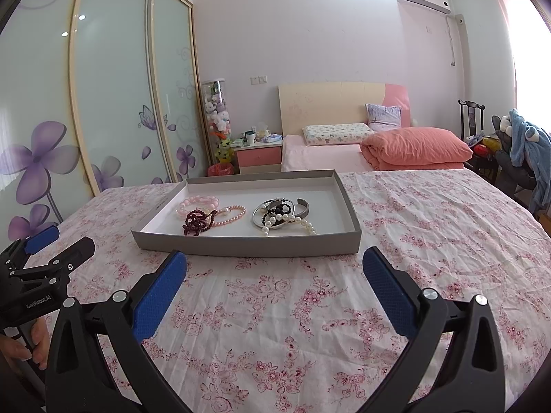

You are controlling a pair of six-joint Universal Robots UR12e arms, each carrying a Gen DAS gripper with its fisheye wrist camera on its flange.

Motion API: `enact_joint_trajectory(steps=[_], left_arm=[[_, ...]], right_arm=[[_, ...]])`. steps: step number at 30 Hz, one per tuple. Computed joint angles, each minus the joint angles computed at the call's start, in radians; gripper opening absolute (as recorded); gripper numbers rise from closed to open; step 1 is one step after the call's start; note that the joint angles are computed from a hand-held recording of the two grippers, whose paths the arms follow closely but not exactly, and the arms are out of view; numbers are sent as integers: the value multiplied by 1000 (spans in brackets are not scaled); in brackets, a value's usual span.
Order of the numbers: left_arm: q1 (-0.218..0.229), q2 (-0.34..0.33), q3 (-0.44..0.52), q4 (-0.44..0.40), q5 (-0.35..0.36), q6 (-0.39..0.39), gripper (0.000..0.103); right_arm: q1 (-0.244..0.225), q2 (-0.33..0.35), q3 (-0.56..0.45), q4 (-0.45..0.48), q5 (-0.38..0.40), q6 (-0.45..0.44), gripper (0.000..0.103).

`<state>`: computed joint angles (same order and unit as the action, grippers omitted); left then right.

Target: Organize jewelry

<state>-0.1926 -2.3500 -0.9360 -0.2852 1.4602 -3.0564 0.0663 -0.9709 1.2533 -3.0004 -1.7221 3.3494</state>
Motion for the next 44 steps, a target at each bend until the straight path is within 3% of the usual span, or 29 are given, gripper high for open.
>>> enact_joint_trajectory(steps=[44], left_arm=[[-1, 6, -5, -17, -12, -10, 99]], right_arm=[[-1, -1, -1, 4, 2, 3, 101]])
